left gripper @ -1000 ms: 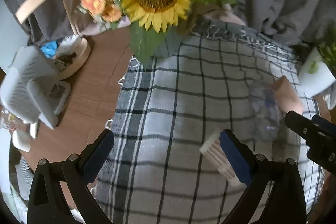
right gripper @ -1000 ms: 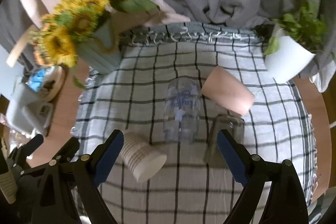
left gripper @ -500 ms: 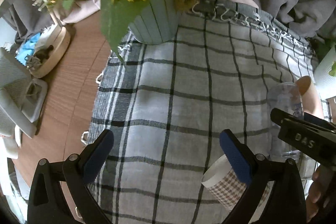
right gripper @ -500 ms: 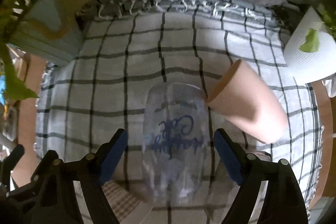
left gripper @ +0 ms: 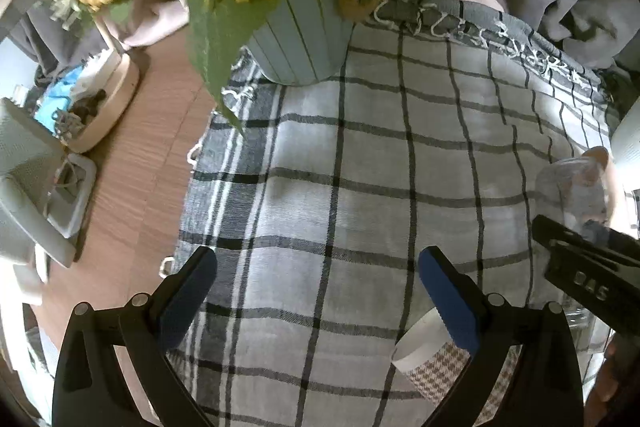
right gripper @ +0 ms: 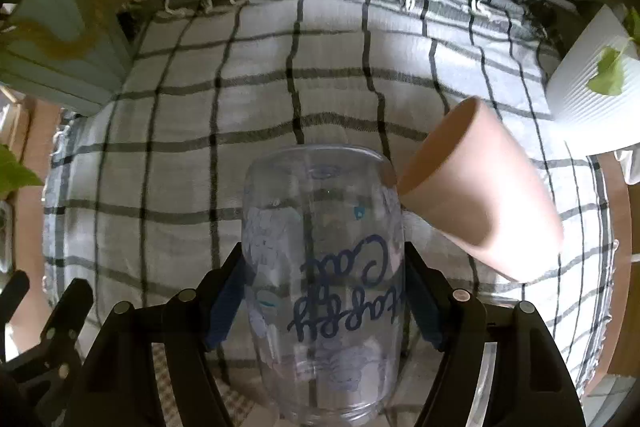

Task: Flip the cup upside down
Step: 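Lift the clear glass off the cloth with the right tool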

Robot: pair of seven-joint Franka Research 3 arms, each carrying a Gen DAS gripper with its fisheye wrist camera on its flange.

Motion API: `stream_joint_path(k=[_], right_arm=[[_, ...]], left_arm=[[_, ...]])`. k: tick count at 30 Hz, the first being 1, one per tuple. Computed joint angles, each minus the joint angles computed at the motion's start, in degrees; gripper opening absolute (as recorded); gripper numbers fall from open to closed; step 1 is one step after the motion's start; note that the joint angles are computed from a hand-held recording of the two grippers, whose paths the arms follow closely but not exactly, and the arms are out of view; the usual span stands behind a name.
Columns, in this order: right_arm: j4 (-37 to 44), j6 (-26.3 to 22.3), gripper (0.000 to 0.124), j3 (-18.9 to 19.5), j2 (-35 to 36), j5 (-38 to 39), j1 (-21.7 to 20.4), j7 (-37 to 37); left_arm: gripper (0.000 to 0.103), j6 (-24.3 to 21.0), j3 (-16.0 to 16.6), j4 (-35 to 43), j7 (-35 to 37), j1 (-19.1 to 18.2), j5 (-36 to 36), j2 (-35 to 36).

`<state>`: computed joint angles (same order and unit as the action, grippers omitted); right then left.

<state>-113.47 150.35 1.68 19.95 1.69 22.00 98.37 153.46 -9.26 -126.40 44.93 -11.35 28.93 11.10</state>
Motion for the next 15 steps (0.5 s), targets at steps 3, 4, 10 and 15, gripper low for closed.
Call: stream_joint_path(k=[3, 4, 10, 15], right_arm=[[-3.6, 1.9, 0.072, 0.7, -4.3, 1.4, -1.0, -1.9], [-4.8, 2.4, 0.072, 1.0, -5.8, 2.2, -1.4, -2.6], [-12.3, 5.6, 0.072, 2.6, -14.5, 7.5, -3.2, -6.9], [-21.7, 9.4, 0.072, 3.3, -22.7, 10.2, -3.6, -8.2]], left_arm=[[0.102, 0.5, -0.4, -1.8, 0.4, 0.2, -0.9, -2.4], [0.102, 0.8, -0.5, -2.6, 0.2, 0.2, -1.0, -3.5], [0.103, 1.4, -1.3, -7.9, -4.2, 0.0, 2.7, -11.1], [0.103, 1.1, -2.9, -12.7, -5.5, 0.1, 2.0, -16.9]])
